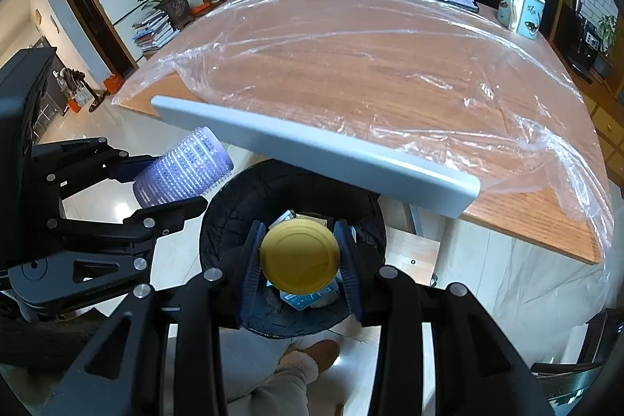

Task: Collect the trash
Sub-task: 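Carry the purple curler and yellow cap off the table over the black bin, then open both tools to drop the curler and yellow cap into the bin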

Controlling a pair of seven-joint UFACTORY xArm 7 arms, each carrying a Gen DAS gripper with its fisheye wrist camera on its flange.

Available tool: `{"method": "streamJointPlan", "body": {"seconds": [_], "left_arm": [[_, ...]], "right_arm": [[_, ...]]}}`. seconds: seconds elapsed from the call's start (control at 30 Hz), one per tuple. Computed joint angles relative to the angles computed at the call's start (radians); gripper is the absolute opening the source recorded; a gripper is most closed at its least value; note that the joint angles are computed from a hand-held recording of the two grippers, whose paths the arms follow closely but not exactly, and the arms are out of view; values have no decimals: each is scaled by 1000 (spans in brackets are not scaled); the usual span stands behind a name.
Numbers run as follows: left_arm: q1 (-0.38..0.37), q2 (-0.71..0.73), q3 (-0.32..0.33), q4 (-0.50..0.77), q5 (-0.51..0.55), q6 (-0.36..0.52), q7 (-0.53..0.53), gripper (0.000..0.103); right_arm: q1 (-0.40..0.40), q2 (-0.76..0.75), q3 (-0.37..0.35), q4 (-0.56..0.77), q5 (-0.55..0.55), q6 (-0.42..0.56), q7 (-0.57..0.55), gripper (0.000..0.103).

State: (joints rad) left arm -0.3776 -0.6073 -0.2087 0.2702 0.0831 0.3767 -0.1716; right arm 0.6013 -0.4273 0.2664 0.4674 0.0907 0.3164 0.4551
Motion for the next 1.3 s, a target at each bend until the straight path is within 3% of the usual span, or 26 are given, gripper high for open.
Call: {"method": "streamJointPlan", "body": {"seconds": [0.73, 1.3], "left_arm": [[19, 190, -15, 36, 39, -51, -39, 45], [52, 343, -35, 90, 122, -96, -90, 45]], "right_arm": [[33, 111, -43, 12, 94, -25, -94, 37], [4, 193, -33, 32, 112, -30, -123, 37]]}}
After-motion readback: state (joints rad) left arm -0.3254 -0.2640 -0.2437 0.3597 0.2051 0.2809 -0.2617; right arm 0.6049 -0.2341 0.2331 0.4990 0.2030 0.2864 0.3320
